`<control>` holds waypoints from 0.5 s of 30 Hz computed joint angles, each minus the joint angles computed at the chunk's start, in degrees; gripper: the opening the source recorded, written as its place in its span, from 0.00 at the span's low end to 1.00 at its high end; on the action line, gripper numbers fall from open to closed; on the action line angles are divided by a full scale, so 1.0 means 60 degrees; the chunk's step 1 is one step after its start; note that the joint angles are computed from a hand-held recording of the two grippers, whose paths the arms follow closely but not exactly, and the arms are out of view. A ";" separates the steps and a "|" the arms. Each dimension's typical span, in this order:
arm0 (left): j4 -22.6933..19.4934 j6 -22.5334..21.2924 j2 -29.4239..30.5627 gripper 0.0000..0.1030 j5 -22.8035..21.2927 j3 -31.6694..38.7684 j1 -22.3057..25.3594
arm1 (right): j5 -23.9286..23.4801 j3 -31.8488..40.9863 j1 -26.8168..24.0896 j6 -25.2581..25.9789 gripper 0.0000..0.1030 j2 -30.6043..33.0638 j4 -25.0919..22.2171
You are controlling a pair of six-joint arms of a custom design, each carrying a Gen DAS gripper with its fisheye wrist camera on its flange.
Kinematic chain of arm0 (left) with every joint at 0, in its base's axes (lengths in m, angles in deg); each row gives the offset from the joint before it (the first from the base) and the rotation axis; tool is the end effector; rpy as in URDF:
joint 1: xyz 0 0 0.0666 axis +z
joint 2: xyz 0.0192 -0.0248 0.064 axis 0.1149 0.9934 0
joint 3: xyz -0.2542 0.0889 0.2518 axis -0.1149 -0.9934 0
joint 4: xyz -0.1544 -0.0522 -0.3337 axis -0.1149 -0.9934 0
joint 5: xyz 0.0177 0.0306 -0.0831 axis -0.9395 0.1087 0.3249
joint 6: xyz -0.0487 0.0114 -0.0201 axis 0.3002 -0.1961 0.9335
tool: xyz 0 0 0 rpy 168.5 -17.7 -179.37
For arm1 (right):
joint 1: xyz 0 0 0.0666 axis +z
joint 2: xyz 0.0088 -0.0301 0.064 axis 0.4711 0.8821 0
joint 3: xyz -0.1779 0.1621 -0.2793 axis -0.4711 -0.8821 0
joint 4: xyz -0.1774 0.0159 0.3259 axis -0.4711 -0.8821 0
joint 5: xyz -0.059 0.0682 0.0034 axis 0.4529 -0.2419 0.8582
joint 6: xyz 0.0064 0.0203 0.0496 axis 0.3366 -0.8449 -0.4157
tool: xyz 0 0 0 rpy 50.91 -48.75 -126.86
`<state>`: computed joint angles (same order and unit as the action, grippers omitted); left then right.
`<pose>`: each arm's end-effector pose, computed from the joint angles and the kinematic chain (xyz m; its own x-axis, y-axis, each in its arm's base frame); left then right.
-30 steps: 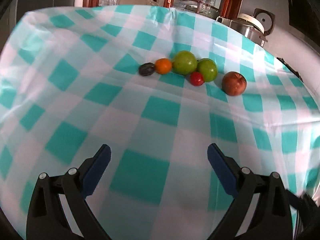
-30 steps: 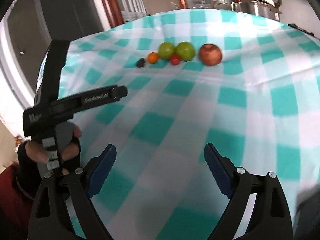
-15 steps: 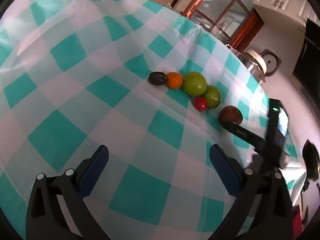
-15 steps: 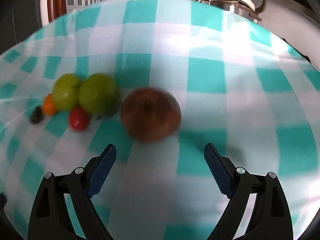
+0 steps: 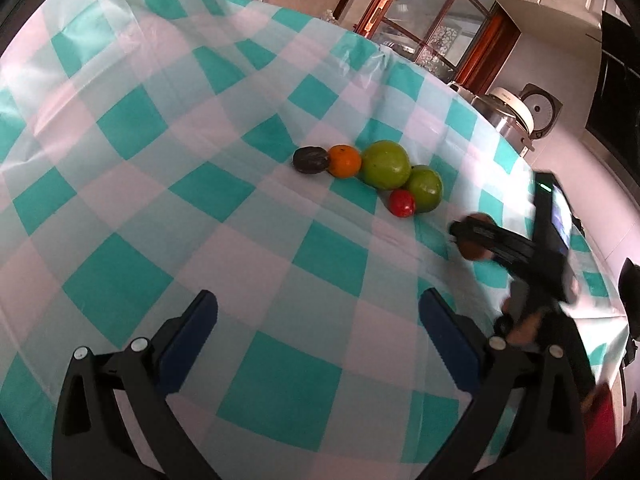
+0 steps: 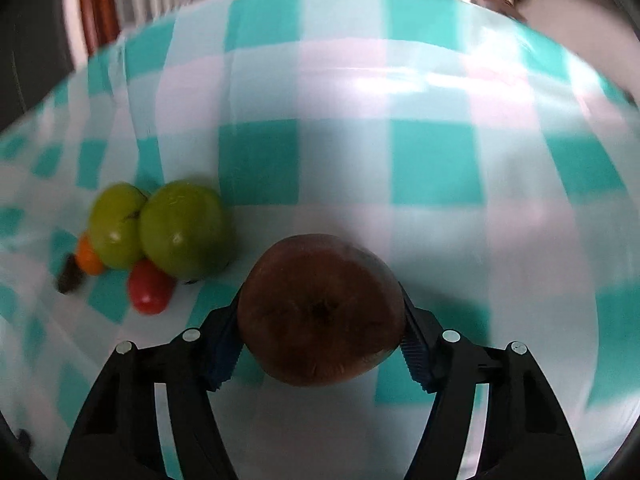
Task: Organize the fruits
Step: 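Grasp the large red apple with the right tool, then grasp the dark plum with the left tool while the right tool holds the apple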
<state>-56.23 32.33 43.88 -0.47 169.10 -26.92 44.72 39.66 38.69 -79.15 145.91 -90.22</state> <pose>0.3767 -0.2429 0.4960 -0.6910 -0.2913 -0.6616 -0.0013 0.9157 -0.4018 0.4838 0.0845 0.4784 -0.6867 0.3055 -0.6596 0.2401 0.9518 0.1909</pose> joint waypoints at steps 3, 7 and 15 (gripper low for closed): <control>-0.0079 -0.0072 0.0041 0.98 0.0106 0.0062 0.0011 | -0.0179 -0.1130 -0.0084 -0.0805 0.64 -0.0939 0.0688; -0.0454 -0.0159 0.0259 0.98 0.0582 0.0333 0.0094 | -0.0548 -0.1985 -0.0337 -0.1337 0.64 -0.1571 0.1445; -0.2004 -0.2318 0.2306 0.97 -0.0557 0.2911 0.0292 | -0.1123 -0.2207 -0.0461 -0.1671 0.64 -0.1752 0.1702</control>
